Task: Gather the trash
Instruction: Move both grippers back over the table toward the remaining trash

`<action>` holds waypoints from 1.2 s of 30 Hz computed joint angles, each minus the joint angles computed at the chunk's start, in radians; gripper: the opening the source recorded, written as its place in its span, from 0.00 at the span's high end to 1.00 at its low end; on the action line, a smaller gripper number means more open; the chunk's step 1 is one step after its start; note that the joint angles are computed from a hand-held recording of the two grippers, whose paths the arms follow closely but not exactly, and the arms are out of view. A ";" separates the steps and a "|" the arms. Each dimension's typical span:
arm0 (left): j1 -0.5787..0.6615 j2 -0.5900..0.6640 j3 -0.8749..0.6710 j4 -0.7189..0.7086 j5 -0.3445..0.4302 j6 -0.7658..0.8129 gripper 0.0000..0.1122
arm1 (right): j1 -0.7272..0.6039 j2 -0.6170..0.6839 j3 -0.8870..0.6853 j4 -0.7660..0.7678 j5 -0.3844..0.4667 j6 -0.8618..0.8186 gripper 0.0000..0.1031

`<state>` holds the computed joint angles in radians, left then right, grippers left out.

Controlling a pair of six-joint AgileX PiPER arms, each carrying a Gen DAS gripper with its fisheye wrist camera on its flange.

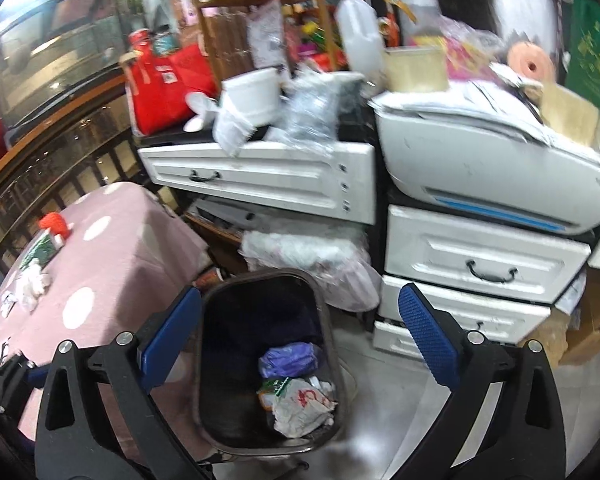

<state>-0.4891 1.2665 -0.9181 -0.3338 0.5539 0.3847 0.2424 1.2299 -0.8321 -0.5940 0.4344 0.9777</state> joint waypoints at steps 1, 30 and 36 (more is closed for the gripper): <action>0.009 -0.027 0.006 0.018 -0.003 -0.007 0.13 | 0.020 0.000 -0.010 -0.012 0.008 0.011 0.06; 1.099 -0.006 -0.096 -0.418 0.364 0.667 0.13 | 0.496 0.452 -0.554 0.210 0.058 -0.334 0.06; 1.284 0.119 -0.196 -0.433 0.397 0.705 0.13 | 0.535 0.609 -0.770 0.356 0.120 -0.525 0.06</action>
